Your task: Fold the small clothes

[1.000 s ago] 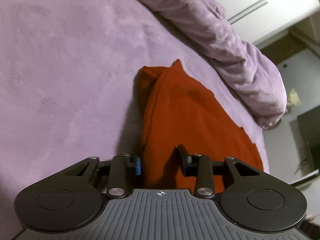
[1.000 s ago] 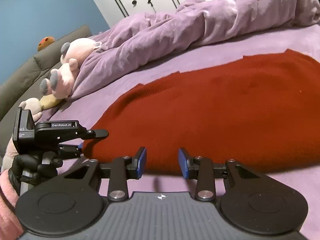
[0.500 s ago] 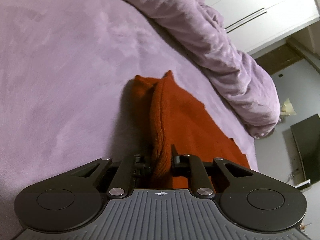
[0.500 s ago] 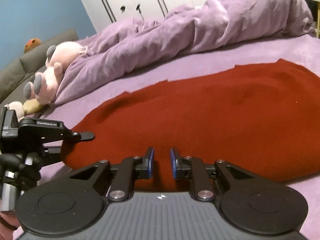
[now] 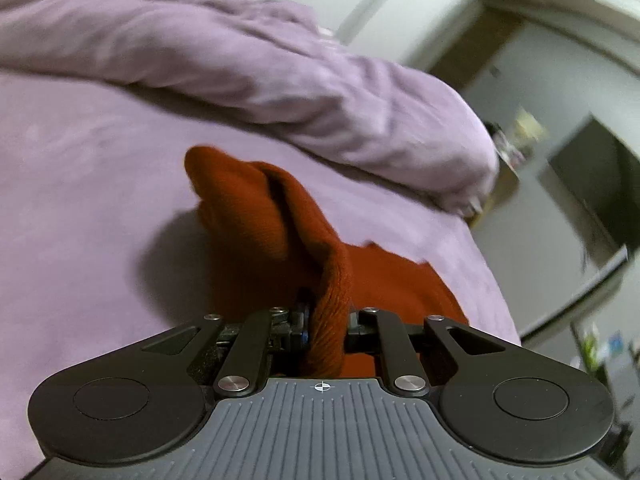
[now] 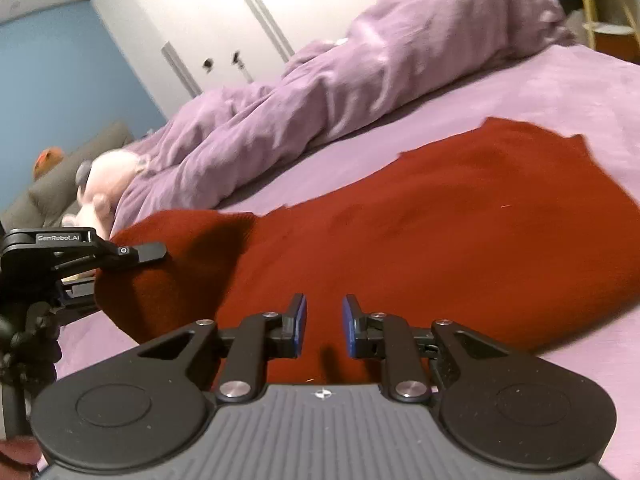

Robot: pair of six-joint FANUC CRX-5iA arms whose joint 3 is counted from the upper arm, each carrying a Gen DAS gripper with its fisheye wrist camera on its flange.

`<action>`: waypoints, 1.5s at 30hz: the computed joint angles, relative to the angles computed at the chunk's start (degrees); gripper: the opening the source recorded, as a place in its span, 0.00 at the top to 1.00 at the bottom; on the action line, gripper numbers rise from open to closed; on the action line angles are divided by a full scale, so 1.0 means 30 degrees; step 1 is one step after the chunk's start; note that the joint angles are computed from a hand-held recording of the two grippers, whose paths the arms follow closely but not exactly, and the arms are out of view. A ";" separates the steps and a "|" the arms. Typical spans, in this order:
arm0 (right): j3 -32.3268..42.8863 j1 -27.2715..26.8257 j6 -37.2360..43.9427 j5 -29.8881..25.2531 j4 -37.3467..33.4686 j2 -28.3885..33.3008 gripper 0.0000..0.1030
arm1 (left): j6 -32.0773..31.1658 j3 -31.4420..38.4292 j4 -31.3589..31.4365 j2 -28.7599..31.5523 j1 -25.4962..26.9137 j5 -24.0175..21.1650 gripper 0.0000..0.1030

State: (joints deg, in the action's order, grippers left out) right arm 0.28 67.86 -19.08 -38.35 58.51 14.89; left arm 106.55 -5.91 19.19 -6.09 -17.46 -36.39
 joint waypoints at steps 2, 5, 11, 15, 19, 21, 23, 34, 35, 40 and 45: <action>-0.0511 -0.0037 -0.0857 -0.0108 0.0525 -0.0335 0.81 | 0.0417 0.1022 -0.0774 0.0980 -0.0970 -0.0197 0.88; -0.0922 -0.0068 -0.1106 -0.0188 0.0513 -0.0635 0.80 | 0.1123 0.2195 -0.1682 0.2504 -0.2128 -0.0887 0.91; -0.1179 0.0016 -0.0170 -0.0322 -0.0617 -0.0967 0.79 | 0.2043 0.2761 -0.3505 0.3190 -0.3242 -0.1859 0.88; -0.1217 -0.0140 -0.0195 -0.0230 -0.0245 -0.1012 0.77 | 0.0477 0.1329 -0.1898 0.1380 -0.2938 -0.1259 0.82; -0.0557 -0.0622 -0.0506 0.1014 0.0636 -0.0491 0.77 | 0.2662 0.1078 -0.4401 -0.0215 -0.2766 -0.1381 0.80; 0.0236 -0.0756 -0.0049 0.1546 0.0913 0.0108 0.77 | 0.4852 0.1839 -0.6814 -0.0263 -0.2786 -0.2562 0.80; 0.1291 -0.0801 0.1223 0.2059 0.0280 0.0844 0.77 | 0.7448 0.2741 -0.9421 0.0065 -0.3037 -0.4273 0.79; 0.5434 -0.0829 0.8147 -0.0972 -0.8604 0.2257 0.74 | 0.5782 -0.0783 -0.5218 -0.0293 -0.1306 -0.1609 0.79; 0.5144 -0.0989 0.7156 -0.0673 -0.8369 0.2099 0.62 | 0.5659 -0.0821 -0.5006 -0.0288 -0.1228 -0.1603 0.79; 0.5506 -0.2542 0.6915 0.2660 -1.2667 0.2242 0.39 | 0.5706 -0.0941 -0.4903 -0.0588 -0.1158 -0.1926 0.76; 0.9667 -0.2774 1.0101 0.0617 -1.5015 0.4507 0.38 | 0.5618 -0.0751 -0.5177 -0.0520 -0.1246 -0.2148 0.75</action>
State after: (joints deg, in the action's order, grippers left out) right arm 29.29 59.54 11.22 -36.50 13.47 28.41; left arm 123.40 -8.16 3.65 -7.65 -21.20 -42.83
